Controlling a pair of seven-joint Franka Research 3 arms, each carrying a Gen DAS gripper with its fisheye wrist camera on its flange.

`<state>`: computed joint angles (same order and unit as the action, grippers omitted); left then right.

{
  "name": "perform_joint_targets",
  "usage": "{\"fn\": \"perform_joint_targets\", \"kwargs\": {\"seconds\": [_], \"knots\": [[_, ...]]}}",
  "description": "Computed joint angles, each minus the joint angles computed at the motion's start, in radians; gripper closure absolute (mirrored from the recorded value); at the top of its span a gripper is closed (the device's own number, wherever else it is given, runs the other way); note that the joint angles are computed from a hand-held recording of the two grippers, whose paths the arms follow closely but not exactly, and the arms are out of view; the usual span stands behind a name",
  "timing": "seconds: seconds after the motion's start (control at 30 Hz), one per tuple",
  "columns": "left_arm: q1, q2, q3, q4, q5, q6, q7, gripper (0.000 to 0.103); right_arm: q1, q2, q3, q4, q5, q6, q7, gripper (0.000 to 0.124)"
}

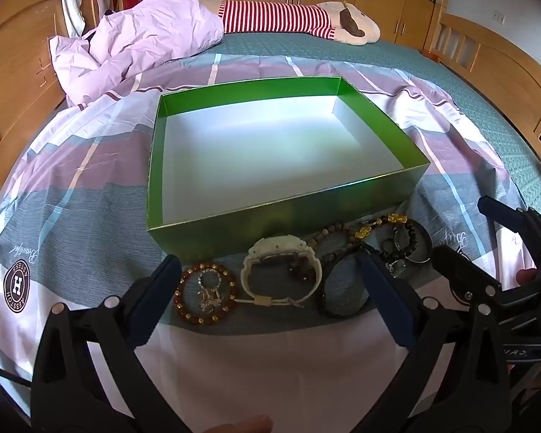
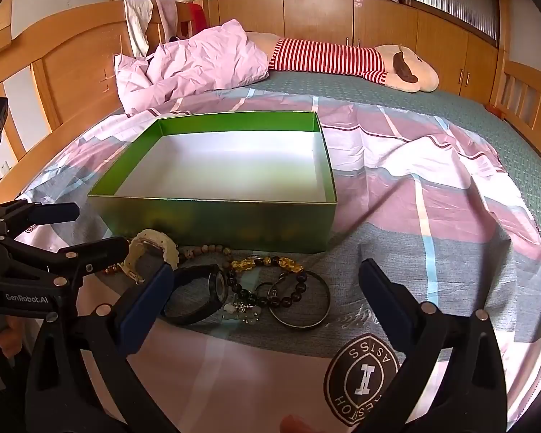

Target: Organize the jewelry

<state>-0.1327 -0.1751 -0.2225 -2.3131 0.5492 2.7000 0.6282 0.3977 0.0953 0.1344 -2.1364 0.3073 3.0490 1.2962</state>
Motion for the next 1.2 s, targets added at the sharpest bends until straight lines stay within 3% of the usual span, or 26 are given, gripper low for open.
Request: {"fn": "perform_joint_targets", "kwargs": {"seconds": [1.2], "knots": [[-0.002, 0.005, 0.001, -0.001, -0.001, -0.006, 0.001, 0.004, 0.006, 0.004, -0.007, 0.0, -0.037, 0.002, 0.021, 0.024]]}}
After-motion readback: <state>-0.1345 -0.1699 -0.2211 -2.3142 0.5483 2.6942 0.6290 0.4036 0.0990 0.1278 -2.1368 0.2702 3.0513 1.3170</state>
